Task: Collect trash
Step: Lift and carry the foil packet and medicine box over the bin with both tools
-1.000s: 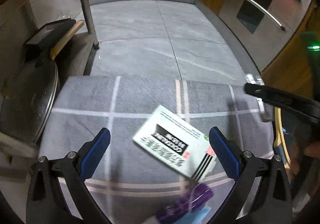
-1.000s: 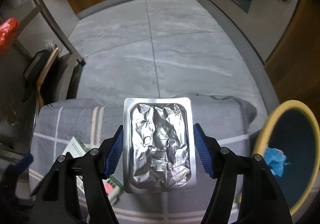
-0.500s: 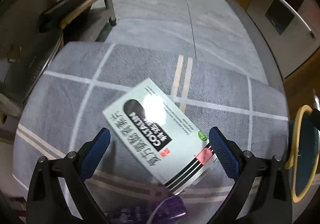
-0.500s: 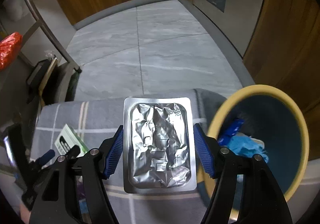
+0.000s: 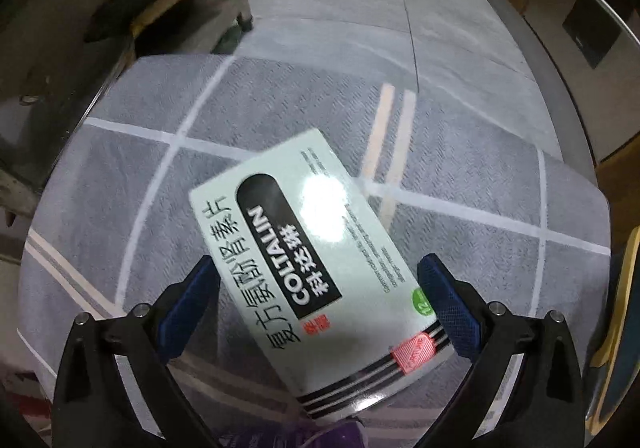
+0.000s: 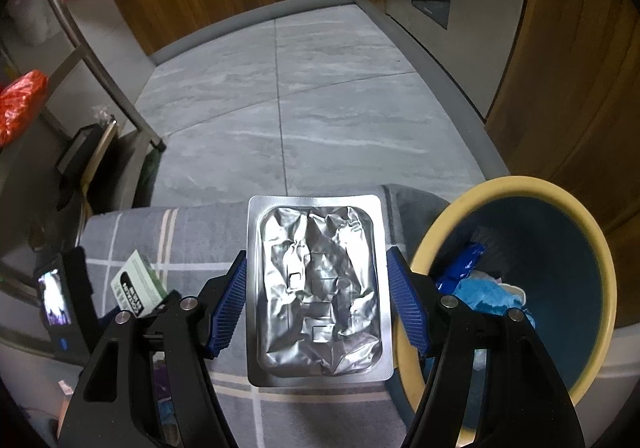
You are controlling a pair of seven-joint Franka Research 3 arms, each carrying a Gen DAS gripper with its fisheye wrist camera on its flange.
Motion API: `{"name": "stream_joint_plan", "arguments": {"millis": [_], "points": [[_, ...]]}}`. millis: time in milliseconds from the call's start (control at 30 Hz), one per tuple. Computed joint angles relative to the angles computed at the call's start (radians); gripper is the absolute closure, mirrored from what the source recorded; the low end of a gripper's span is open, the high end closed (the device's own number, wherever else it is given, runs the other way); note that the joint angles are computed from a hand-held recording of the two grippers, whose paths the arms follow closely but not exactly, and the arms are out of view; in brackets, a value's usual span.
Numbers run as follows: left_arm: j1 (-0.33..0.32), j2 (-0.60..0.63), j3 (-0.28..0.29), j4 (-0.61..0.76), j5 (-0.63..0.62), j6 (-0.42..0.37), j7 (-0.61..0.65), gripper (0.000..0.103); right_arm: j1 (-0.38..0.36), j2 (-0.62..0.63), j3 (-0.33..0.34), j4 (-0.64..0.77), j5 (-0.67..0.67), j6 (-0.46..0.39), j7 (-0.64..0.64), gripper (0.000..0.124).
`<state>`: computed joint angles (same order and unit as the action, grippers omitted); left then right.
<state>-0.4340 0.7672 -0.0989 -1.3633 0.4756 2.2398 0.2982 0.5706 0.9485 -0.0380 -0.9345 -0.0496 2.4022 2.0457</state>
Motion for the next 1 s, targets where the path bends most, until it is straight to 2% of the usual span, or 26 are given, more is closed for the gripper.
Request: {"name": "stream_joint_plan", "arguments": {"millis": [100,167,267,333,467,633,767,867,1000], "points": [[0.009,-0.018,-0.007,-0.033,0.002,0.039,0.018,0.007,0.000,0.002,0.000,0.000,-0.001,-0.005,-0.004,0.056],[0.009,-0.032,-0.003,-0.056,0.013,0.068,0.021,0.017,0.002,0.010,-0.001,0.017,-0.004,-0.017,-0.006,0.056],[0.025,-0.042,-0.014,-0.079,0.011,0.114,0.059,0.023,0.006,0.014,-0.005,0.027,-0.008,-0.023,-0.004,0.056],[0.041,-0.061,-0.025,-0.114,0.000,0.170,0.084,0.025,0.009,0.014,-0.008,0.031,-0.013,-0.027,0.000,0.056],[0.039,-0.084,-0.026,-0.134,0.011,0.226,0.150,0.026,0.022,-0.027,-0.018,-0.031,-0.031,0.003,0.021,0.056],[-0.006,-0.139,0.004,-0.170,0.104,0.281,0.182,0.026,0.026,-0.145,-0.021,-0.208,-0.036,0.089,0.071,0.056],[-0.045,-0.183,0.026,-0.193,0.211,0.337,0.192,0.026,0.038,-0.289,-0.050,-0.417,-0.067,0.191,0.157,0.056],[-0.058,-0.191,0.020,-0.181,0.260,0.380,0.216,0.026,0.065,-0.389,-0.094,-0.557,-0.137,0.248,0.246,0.056],[-0.083,-0.177,0.012,-0.142,0.301,0.444,0.274,0.026,0.067,-0.511,-0.113,-0.723,-0.227,0.312,0.364,0.056]]}}
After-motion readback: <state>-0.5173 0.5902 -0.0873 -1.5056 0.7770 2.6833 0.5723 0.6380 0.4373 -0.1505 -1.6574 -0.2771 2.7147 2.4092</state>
